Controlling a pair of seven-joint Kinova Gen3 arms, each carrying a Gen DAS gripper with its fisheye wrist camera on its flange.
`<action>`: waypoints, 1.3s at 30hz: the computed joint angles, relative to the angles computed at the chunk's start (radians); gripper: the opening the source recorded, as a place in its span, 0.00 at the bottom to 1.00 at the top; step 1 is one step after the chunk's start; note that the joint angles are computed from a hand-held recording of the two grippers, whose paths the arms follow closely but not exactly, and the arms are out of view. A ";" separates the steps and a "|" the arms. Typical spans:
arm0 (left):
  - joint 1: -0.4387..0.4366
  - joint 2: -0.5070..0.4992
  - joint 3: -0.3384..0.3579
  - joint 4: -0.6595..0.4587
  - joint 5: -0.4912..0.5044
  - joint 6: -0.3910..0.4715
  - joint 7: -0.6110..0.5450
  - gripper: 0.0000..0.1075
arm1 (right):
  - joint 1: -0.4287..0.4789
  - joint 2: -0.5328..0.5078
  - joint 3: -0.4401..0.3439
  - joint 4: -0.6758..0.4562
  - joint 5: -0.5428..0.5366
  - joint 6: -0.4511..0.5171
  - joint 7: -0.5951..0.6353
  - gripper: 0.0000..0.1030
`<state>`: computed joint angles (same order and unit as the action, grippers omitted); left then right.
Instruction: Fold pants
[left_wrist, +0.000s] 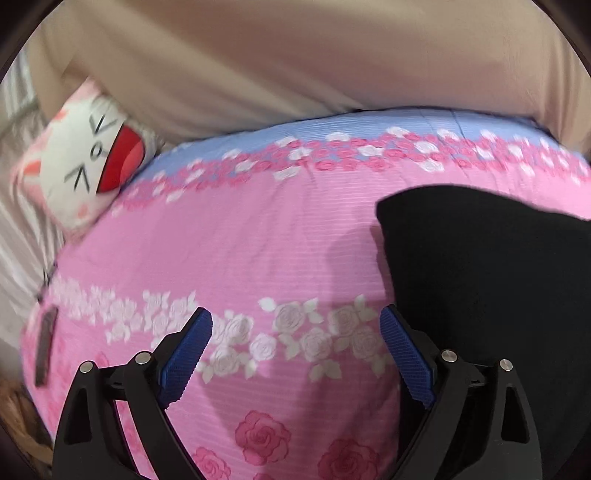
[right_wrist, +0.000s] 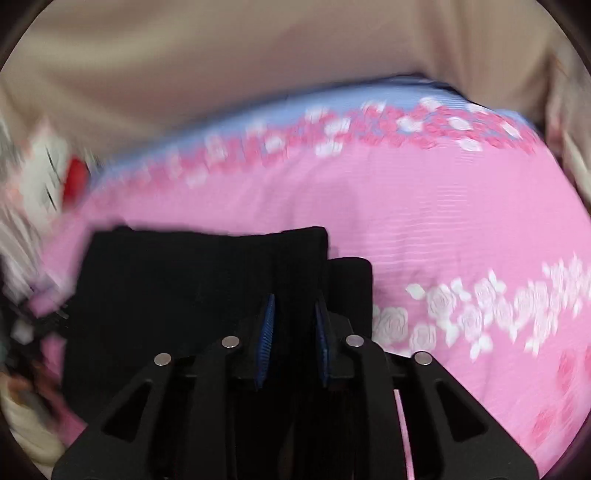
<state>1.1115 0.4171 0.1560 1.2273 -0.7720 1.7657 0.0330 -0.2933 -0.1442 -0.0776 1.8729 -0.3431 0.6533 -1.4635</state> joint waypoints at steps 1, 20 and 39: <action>0.001 -0.016 -0.002 0.012 0.006 0.001 0.017 0.84 | 0.003 -0.036 -0.023 0.000 0.025 -0.017 -0.024 0.22; -0.068 -0.147 0.081 0.153 0.010 0.079 0.207 0.84 | -0.381 0.298 -0.003 -0.291 -0.116 0.006 0.066 0.23; 0.075 0.023 0.036 -0.118 -0.087 -0.032 -0.042 0.84 | 0.112 -0.112 -0.012 0.105 -0.343 0.081 0.232 0.78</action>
<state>1.1869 0.4400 0.1918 1.1094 -0.8592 1.7337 -0.0089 -0.1810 -0.2560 -0.0899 1.9777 -0.6860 0.7341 -1.2315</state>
